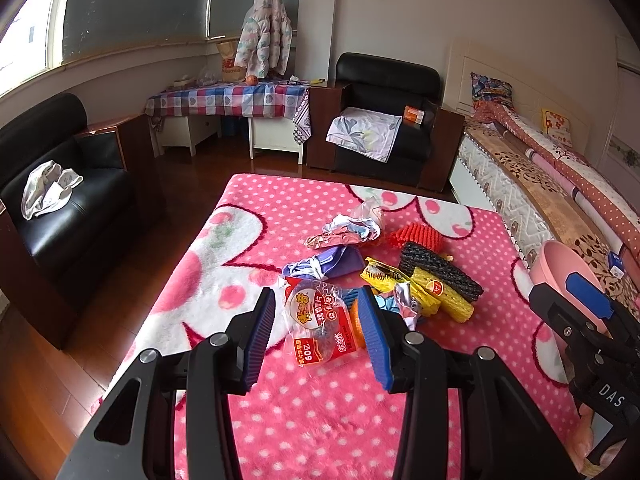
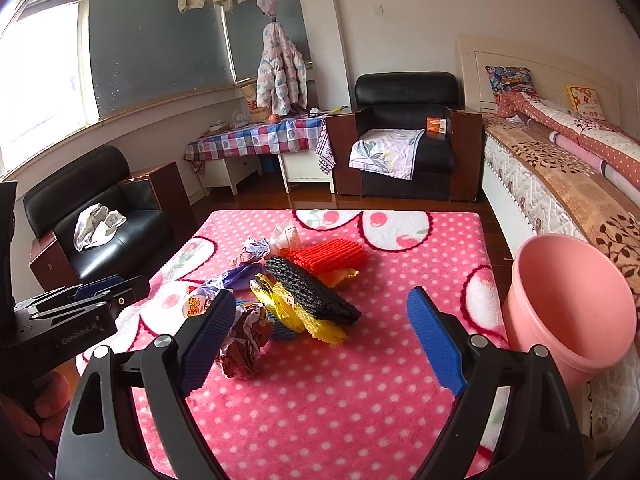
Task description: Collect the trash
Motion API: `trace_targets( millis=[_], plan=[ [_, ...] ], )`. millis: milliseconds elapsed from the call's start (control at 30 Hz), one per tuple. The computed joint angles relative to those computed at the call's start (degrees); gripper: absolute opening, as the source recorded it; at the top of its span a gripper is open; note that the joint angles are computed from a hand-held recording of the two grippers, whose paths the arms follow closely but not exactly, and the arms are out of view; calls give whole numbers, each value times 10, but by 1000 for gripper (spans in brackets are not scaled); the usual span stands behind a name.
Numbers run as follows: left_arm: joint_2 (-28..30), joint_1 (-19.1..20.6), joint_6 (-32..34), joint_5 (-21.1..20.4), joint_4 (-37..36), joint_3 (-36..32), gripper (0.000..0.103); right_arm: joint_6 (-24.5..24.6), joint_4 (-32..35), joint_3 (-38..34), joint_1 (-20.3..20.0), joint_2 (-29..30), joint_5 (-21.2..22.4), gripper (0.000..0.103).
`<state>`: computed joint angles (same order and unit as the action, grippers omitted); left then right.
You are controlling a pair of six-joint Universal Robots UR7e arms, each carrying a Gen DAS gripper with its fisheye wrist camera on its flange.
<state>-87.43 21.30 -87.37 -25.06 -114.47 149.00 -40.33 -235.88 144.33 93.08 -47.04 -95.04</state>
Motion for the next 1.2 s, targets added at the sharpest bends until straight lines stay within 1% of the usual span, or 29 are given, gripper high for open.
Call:
trace_targets(
  millis=[167,367,467,633,733,967,1200],
  plan=[
    [-1,-4,-4,0,9,-2,43,-6,-21,6,-4,3,10,88],
    [1,-15,-22,0,42,-14,43,-7,-41,15,-6,0,17,88],
    [2,-21,-31,-1,57,-18,43,-9,-55,18,-4,1,13,88],
    [4,-23,-30,3,56,-18,43,-11,-75,20,-3,3,12,88],
    [6,-23,-27,3,54,-18,43,-9,-74,18,-3,3,11,88],
    [17,-8,8,6,7,-15,43,-8,-53,13,-4,-1,10,88],
    [45,23,79,10,-87,-10,43,-5,-37,4,-9,2,13,88]
  ],
)
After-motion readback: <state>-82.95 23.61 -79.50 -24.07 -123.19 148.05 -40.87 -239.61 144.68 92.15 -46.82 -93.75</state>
